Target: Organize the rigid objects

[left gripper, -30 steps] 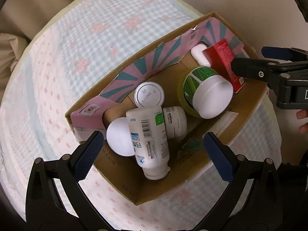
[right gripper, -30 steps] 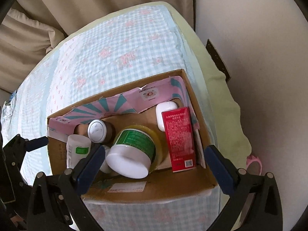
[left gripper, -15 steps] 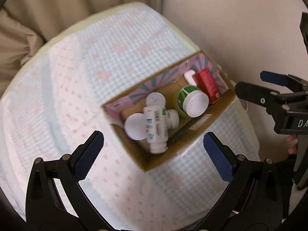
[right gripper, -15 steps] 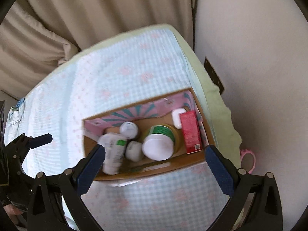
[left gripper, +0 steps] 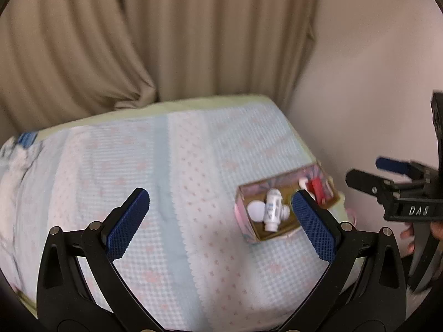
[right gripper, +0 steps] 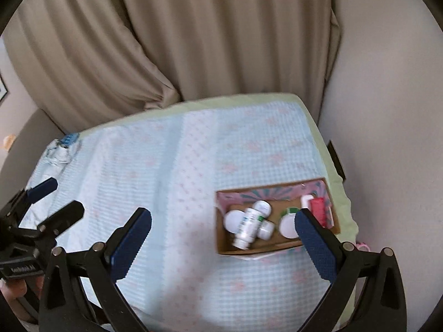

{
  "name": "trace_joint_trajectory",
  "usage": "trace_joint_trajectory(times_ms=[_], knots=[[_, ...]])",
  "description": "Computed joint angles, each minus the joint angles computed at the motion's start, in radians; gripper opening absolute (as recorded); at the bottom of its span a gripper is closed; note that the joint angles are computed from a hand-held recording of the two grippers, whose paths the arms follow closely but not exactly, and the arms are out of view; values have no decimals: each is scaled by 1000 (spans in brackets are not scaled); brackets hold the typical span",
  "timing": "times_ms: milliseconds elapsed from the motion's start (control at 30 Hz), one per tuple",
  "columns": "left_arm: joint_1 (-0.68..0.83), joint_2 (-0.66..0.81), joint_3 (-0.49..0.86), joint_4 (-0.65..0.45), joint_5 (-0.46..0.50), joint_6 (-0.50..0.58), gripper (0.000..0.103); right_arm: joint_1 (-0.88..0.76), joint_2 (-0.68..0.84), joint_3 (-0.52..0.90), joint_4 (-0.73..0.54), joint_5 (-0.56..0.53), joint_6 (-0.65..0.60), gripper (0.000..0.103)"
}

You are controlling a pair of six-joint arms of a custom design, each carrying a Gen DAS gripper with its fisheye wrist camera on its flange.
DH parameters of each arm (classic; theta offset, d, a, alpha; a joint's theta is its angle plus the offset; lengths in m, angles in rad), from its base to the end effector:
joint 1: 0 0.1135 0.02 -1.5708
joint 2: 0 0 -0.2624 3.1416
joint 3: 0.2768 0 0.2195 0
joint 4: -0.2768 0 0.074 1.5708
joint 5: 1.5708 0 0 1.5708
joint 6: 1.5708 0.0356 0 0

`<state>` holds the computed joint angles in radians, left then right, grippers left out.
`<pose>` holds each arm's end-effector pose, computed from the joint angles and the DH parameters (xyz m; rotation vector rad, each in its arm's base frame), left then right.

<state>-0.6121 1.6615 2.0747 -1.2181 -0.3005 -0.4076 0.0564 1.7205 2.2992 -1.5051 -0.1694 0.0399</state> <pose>0.2417 -0.1568 0.4367 0.0965 2.3330 -0.1503 0.2679 0.0211 0.4515 -0.0913 2.4942 0.2516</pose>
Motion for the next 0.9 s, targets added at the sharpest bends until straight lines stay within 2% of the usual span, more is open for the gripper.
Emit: trace_joint_trajectory(times_ms=[200, 300, 433, 900], knots=[[-7, -199, -113, -9, -106, -54, 103, 166, -91, 53, -16, 166, 70, 103], [-44, -249, -132, -29, -192, -52, 103, 234, -146, 7, 20, 240, 95, 103], [-55, -301, -181, -5, -212, -57, 103, 299, -183, -30, 37, 299, 126, 103], [-78, -355, -239, -6, -248, -101, 103, 360, -196, -41, 49, 363, 157, 103]])
